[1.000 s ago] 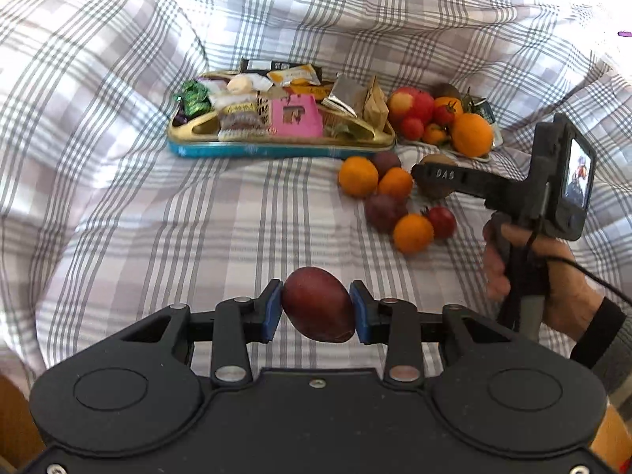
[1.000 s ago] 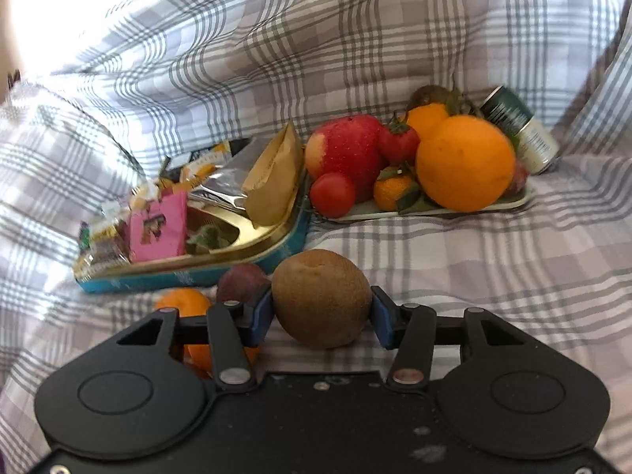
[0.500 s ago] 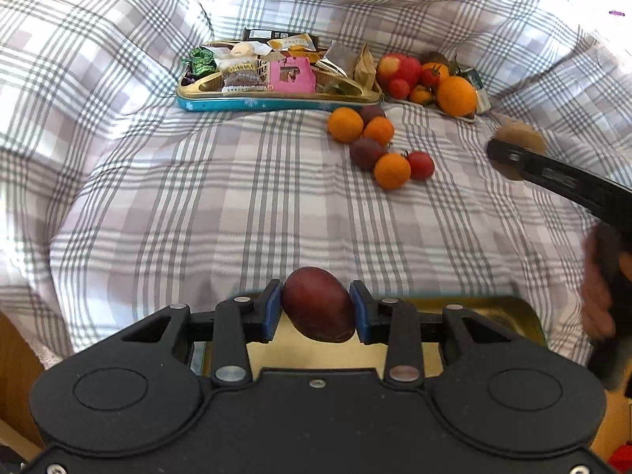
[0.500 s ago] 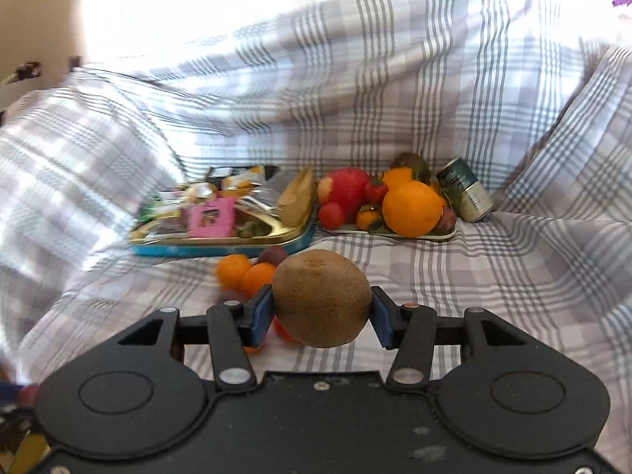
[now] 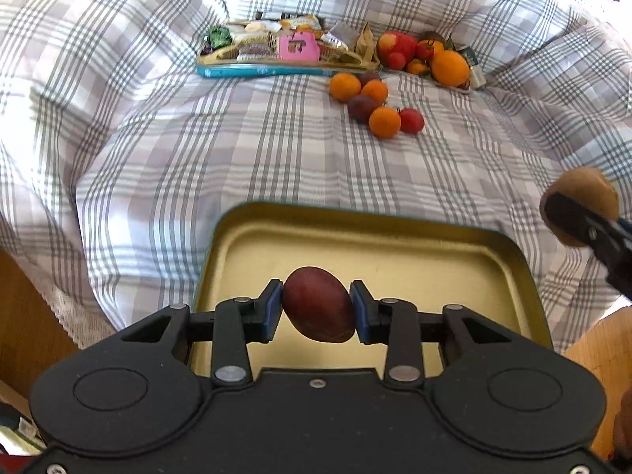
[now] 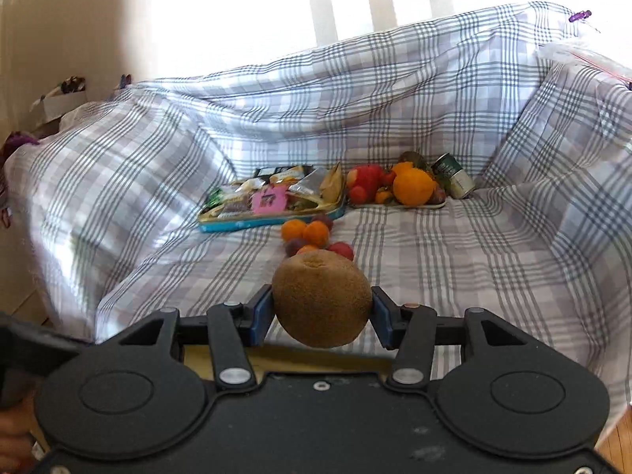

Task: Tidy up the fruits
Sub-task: 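Carry the plum with the left tool while the right tool carries the kiwi to the gold tray, then open the left tool over the tray while the right tool releases the kiwi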

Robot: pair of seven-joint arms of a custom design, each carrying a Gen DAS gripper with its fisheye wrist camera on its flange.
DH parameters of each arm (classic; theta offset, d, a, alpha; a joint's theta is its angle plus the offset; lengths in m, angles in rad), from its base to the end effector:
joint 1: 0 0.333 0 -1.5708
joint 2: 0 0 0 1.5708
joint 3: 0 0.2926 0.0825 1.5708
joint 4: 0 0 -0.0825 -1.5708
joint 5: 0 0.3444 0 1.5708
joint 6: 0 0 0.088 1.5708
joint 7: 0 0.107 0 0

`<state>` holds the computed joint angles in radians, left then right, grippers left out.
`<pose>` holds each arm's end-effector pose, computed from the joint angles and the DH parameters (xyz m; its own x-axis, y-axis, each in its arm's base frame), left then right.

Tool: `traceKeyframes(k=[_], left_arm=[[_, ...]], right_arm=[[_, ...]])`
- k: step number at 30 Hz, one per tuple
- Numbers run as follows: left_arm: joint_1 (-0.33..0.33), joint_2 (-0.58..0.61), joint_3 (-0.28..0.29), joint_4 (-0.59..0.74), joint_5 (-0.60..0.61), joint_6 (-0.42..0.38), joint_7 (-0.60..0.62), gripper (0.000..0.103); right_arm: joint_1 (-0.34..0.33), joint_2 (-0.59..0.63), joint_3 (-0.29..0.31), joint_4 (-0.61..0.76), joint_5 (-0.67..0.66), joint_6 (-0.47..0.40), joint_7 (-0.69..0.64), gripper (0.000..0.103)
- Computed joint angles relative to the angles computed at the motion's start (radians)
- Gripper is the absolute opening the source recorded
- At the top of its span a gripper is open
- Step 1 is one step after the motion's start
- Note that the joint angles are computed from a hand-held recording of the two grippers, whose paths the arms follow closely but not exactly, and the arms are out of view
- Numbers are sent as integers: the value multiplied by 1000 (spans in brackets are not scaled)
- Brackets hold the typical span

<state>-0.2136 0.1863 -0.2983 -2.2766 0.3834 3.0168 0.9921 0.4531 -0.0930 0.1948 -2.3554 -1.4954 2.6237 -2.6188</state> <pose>0.4612 -0.2870 0.3467 -0.3068 -0.9440 0.1211 -0.8263 0.2011 -0.5261 0.3676 0.3084 0.3889 -0.1145 -0.9836 -0.1396 -0.5637 0.1800 -0.8061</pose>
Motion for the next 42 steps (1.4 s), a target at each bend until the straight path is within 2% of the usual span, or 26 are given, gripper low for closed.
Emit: traceKeyframes(k=[2, 5, 7, 9, 13, 15, 18, 21, 29, 33, 38, 42], left_arm=[[-31, 1, 33, 1, 54, -12, -49, 45], [-91, 1, 98, 5, 200, -32, -177, 45], [-112, 1, 118, 7, 284, -48, -252, 45], [-112, 7, 111, 11, 317, -70, -285, 45], [-76, 12, 62, 2, 260, -76, -220, 44], [-84, 8, 71, 3, 279, -80, -240, 40], [-115, -3, 108, 4, 381, -87, -344, 39], [-110, -6, 104, 4, 417, -86, -376, 39], [-79, 3, 58, 10, 322, -117, -277, 39], [-79, 1, 56, 4, 294, -113, -251, 39], [-43, -3, 12, -9, 153, -106, -126, 39], [-48, -9, 11, -15, 108, -106, -89, 39]], right_arm=[[9, -1, 6, -11, 40, 5, -14, 54], [27, 8, 15, -22, 142, -3, -90, 54], [39, 15, 22, -25, 191, -21, -137, 54], [55, 23, 30, -25, 253, -47, -207, 54], [73, 23, 33, -33, 307, -63, -257, 54], [80, 25, 37, -32, 325, -73, -268, 54], [84, 35, 33, -25, 355, -76, -291, 54], [82, 44, 26, -21, 367, -66, -306, 54], [83, 53, 20, -16, 408, -60, -349, 54], [79, 60, 15, -16, 428, -38, -369, 54], [82, 67, 16, -8, 421, -33, -387, 54], [83, 68, 15, -7, 413, -27, -391, 54]])
